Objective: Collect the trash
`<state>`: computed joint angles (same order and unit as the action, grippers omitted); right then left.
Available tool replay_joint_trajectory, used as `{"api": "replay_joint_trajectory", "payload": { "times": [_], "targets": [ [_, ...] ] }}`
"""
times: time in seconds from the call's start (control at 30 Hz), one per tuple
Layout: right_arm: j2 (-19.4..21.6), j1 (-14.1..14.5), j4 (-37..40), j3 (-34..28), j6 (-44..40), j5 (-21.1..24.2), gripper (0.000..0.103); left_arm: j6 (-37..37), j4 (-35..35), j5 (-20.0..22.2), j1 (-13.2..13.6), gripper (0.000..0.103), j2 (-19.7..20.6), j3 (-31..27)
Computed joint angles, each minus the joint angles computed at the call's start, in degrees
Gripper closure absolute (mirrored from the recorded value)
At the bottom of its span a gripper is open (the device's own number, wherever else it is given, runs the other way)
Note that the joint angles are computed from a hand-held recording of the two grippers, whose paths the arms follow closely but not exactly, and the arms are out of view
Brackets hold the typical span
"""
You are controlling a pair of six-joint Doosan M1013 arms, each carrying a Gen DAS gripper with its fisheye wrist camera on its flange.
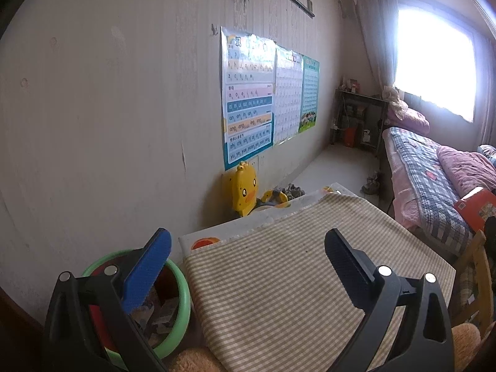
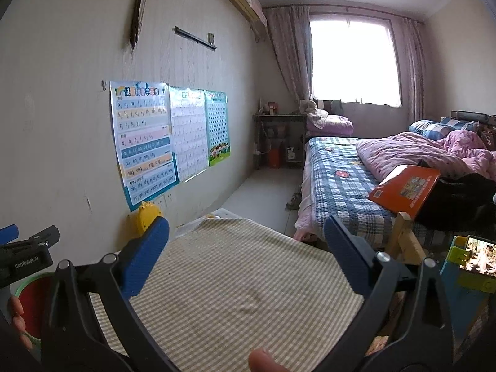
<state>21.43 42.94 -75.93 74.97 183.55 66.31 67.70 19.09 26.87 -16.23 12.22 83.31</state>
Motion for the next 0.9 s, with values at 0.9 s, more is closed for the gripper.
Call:
{"api": "replay_joint_trajectory", "payload": {
  "times": [0.9],
  "targets": [
    [1.07, -2.42, 10.15, -0.49, -3.53, -2.93, 0.005, 4.24, -3.71, 2.73, 0.06, 0.008, 1.43, -0.62]
  ]
}}
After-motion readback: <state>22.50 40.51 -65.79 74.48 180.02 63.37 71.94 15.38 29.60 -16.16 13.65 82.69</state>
